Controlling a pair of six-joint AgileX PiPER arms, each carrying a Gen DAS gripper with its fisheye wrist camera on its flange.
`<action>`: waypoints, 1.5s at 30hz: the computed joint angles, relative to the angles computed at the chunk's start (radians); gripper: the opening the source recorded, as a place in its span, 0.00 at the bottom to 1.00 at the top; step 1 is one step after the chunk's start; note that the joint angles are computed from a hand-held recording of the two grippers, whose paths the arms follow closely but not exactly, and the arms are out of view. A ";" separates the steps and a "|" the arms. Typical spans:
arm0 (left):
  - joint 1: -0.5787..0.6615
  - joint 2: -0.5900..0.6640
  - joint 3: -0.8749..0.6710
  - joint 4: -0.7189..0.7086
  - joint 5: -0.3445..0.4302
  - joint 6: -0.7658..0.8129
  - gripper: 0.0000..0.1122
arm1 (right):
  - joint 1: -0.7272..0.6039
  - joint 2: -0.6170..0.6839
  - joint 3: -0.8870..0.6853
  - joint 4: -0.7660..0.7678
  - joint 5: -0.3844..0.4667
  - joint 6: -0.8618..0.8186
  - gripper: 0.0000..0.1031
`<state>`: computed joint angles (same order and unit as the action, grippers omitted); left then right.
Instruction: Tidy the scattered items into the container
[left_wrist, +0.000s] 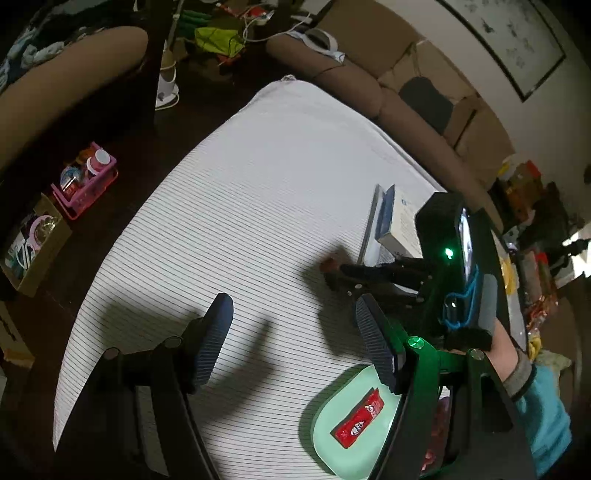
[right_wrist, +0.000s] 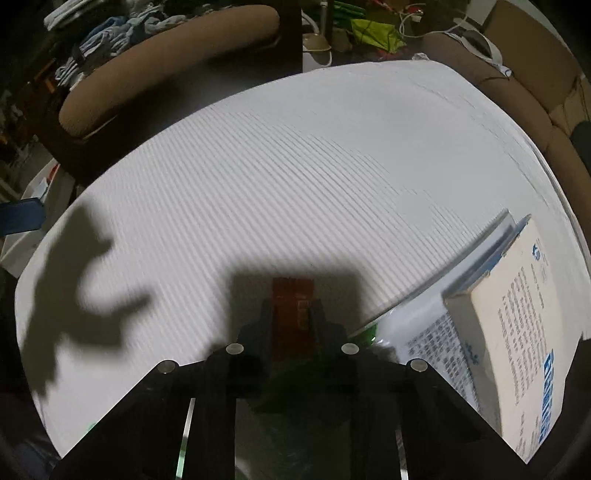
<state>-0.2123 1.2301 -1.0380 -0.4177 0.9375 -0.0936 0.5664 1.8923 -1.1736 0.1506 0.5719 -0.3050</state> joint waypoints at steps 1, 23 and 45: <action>-0.003 0.000 -0.001 0.003 -0.001 -0.005 0.59 | -0.003 -0.022 0.019 0.022 -0.007 -0.008 0.17; -0.369 0.183 -0.124 0.203 -0.029 -0.208 0.60 | -0.285 -0.731 0.633 0.514 0.128 -0.344 0.49; -0.705 0.640 -0.546 0.508 0.093 -0.466 0.64 | -0.790 -0.483 0.675 0.686 0.008 -0.774 0.49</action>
